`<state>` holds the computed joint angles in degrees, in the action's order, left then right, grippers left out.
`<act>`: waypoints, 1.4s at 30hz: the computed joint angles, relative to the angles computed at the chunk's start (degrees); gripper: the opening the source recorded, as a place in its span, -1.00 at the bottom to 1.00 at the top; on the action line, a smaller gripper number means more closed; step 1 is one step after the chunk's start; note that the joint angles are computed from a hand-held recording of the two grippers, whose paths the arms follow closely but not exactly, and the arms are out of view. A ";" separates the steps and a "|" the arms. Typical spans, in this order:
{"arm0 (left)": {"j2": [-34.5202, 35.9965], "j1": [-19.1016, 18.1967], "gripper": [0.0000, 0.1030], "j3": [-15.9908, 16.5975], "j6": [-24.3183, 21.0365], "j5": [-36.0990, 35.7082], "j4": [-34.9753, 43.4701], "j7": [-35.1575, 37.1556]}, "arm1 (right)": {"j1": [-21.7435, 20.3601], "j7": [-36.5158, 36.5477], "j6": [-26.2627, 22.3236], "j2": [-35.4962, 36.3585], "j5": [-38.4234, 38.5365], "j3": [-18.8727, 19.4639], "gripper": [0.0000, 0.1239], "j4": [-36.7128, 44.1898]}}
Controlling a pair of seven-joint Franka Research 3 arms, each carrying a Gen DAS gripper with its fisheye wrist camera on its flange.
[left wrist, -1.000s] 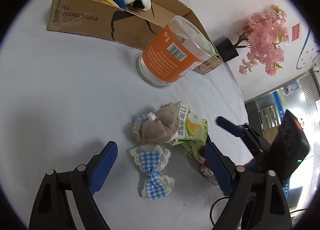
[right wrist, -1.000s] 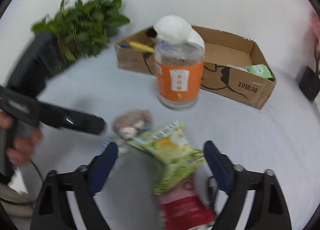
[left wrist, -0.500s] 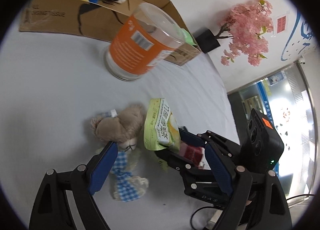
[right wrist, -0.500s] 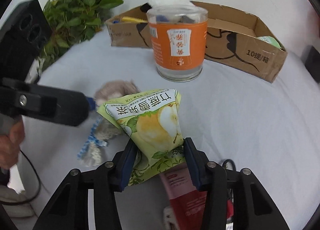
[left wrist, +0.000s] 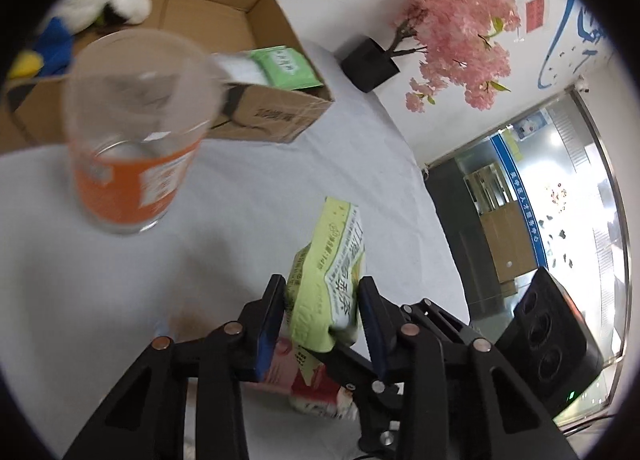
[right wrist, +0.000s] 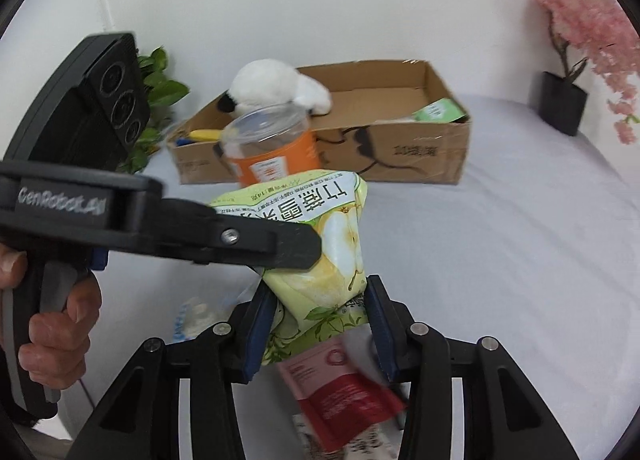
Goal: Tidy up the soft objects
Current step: 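Carry the snack bag into the box and open both grippers, then move both grippers toward the blue gingham lace bow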
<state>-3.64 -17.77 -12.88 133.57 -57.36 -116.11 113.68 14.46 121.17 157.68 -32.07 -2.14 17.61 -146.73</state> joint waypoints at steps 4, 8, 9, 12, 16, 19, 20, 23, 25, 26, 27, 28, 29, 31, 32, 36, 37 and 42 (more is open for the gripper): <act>5.38 -0.69 -0.31 -1.63 0.87 -1.80 6.08 0.75 | -7.99 5.90 -0.33 -3.21 -6.88 4.76 -0.33 -1.17; 10.70 -0.94 -0.31 -4.47 3.83 -4.11 12.77 2.31 | -15.90 9.25 0.78 -6.13 -14.72 7.45 -0.33 -2.26; 12.11 -0.96 -0.31 -5.21 4.94 -4.76 14.86 2.93 | -18.32 9.76 1.68 -6.56 -17.15 8.51 -0.33 -2.24; 15.28 -0.29 -0.31 -6.99 7.56 -6.96 19.84 4.46 | -25.35 11.11 5.91 -7.07 -23.02 10.95 -0.33 -1.42; 18.22 0.84 -0.31 -8.64 12.28 -8.39 25.15 5.01 | -39.87 14.62 13.90 -6.09 -30.66 19.23 -0.33 2.97; 20.59 1.65 -0.31 -9.07 15.48 -6.91 28.53 1.46 | -49.63 15.23 20.65 -2.72 -31.62 25.42 -0.33 7.37; 21.51 1.81 -0.31 -9.01 16.18 -5.43 29.72 -0.85 | -52.85 15.31 23.37 -1.01 -31.53 27.71 -0.33 8.91; 24.27 1.79 -0.31 -7.61 16.79 2.39 33.00 -11.27 | -60.51 13.55 26.20 6.26 -30.73 34.99 -0.33 14.89; 26.24 1.19 -0.31 -5.63 15.16 9.57 35.56 -19.54 | -63.28 11.10 26.03 13.26 -30.28 38.88 -0.33 18.69; 27.15 0.70 -0.31 -4.49 14.01 13.38 36.83 -23.62 | -64.69 10.01 25.02 16.81 -30.06 41.27 -0.33 20.69; 28.06 0.32 -0.31 -3.40 12.31 17.02 38.18 -27.41 | -64.95 8.66 23.82 20.05 -29.66 42.55 -0.32 22.16; 28.75 0.63 -0.31 -3.01 10.58 19.06 39.12 -29.78 | -64.35 8.13 22.16 23.58 -30.32 42.99 -0.32 23.72; 30.09 0.90 -0.31 -3.00 8.72 20.68 40.85 -31.75 | -63.43 7.44 20.51 27.29 -30.85 43.00 -0.31 25.29; 32.15 1.78 -0.31 -3.25 4.22 23.88 43.76 -34.13 | -61.12 6.84 15.49 32.52 -30.85 42.45 -0.26 28.05; 32.75 2.24 -0.31 -3.71 2.63 25.15 44.77 -34.34 | -60.06 6.23 12.62 34.39 -29.95 42.14 -0.26 29.24; 29.35 4.54 0.19 -5.52 3.72 29.08 41.45 -33.04 | -58.45 2.86 11.74 34.51 -23.86 40.62 0.00 28.77; 27.25 5.34 0.25 -6.06 5.58 29.42 38.91 -32.08 | -58.10 2.32 12.35 33.10 -22.63 39.95 0.14 28.00; 16.17 8.41 0.25 -7.46 12.40 27.48 26.58 -22.99 | -48.95 -4.64 16.57 21.60 -11.52 30.88 0.28 21.20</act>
